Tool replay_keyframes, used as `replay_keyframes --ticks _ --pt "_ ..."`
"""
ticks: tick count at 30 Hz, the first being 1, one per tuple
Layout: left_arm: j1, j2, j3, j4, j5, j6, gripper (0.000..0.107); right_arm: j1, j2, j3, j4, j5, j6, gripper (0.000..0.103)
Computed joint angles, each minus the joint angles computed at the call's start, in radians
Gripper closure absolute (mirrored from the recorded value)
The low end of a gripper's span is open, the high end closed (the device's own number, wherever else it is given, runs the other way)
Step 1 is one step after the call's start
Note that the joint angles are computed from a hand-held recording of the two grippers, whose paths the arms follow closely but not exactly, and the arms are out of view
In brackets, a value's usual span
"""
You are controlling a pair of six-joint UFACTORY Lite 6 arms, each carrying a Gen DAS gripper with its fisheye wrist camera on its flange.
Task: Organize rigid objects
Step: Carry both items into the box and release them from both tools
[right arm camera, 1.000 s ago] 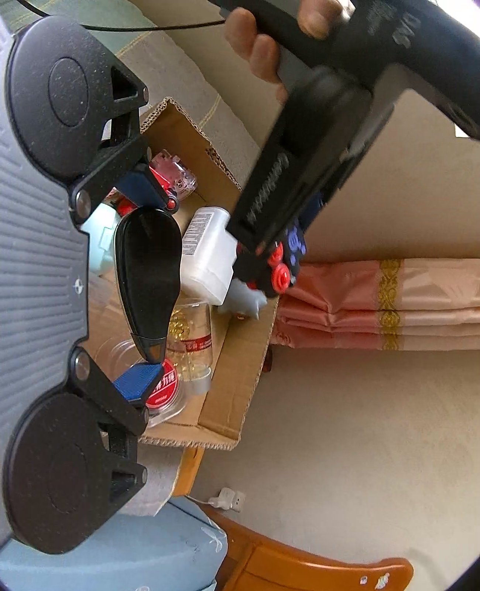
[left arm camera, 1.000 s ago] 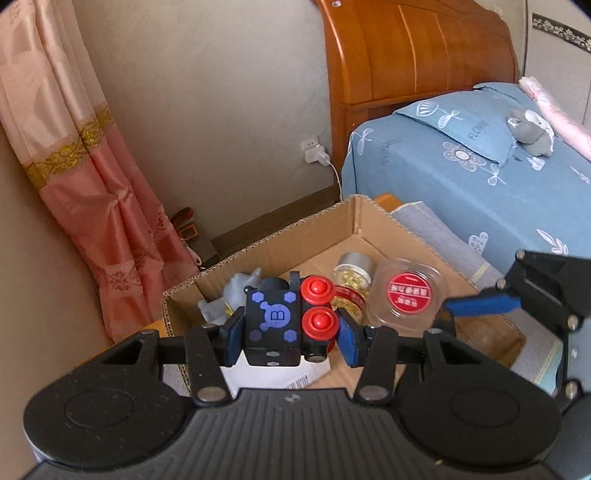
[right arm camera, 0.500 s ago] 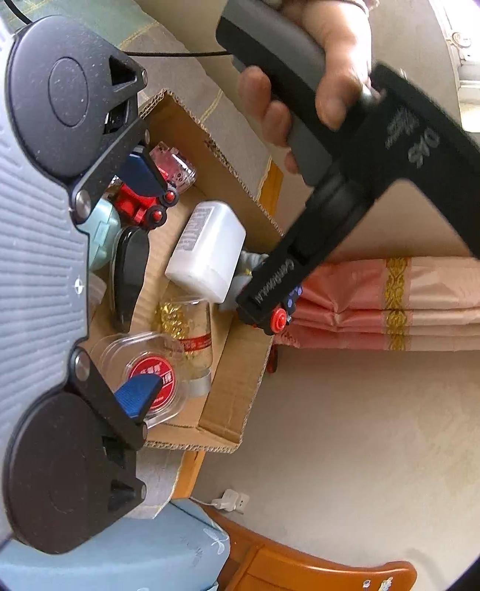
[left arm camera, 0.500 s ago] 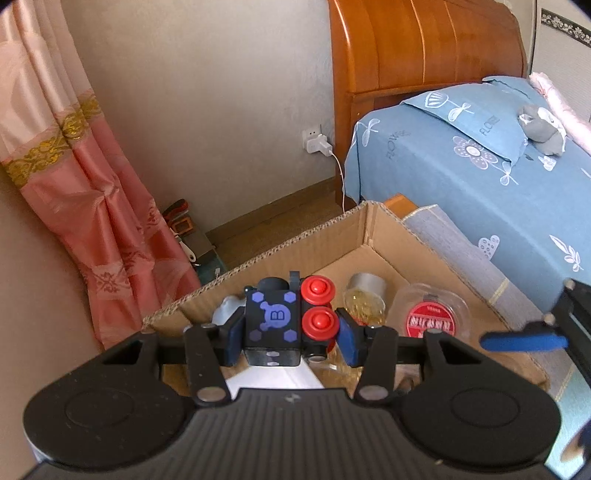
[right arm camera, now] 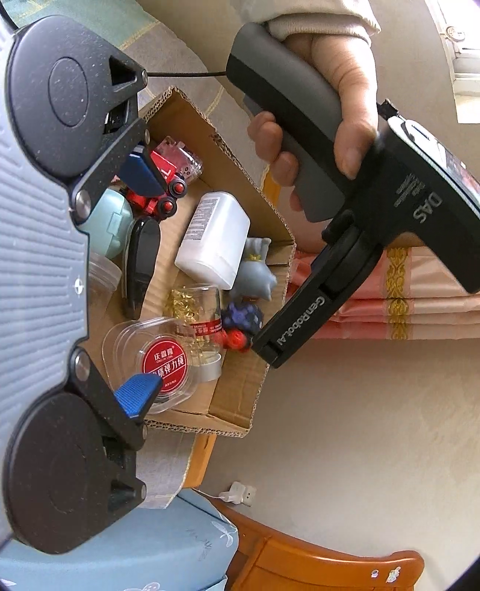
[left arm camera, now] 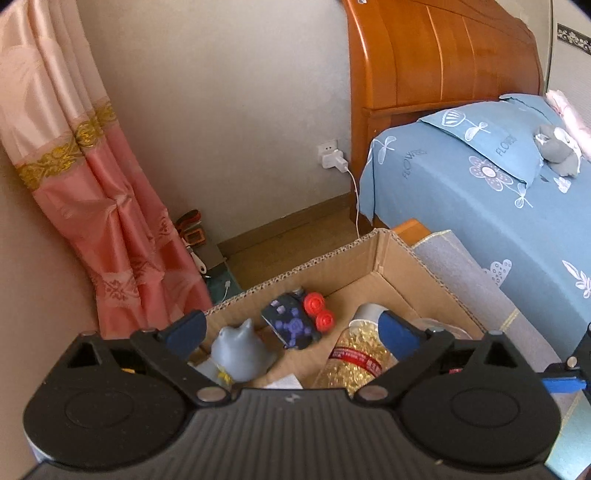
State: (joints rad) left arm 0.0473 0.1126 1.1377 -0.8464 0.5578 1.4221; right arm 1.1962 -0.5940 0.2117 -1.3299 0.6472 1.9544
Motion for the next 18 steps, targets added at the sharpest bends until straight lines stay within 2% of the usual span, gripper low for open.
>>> replay_keyframes --ticks 5,9,13,18 --pt "0.057 -0.103 -0.057 -0.016 0.052 0.037 0.008 0.091 -0.013 0.021 0.066 0.077 -0.006 0.0" --pt "0.152 -0.225 -0.109 -0.04 0.143 0.069 0.008 0.202 -0.006 0.069 0.146 0.181 -0.022 0.0" --pt "0.347 -0.369 -0.198 -0.118 0.32 0.167 0.005 0.349 0.012 0.122 0.232 0.306 -0.018 0.0" --pt "0.711 -0.529 -0.342 -0.177 0.604 0.363 0.005 0.545 0.094 0.206 0.344 0.46 0.048 0.0"
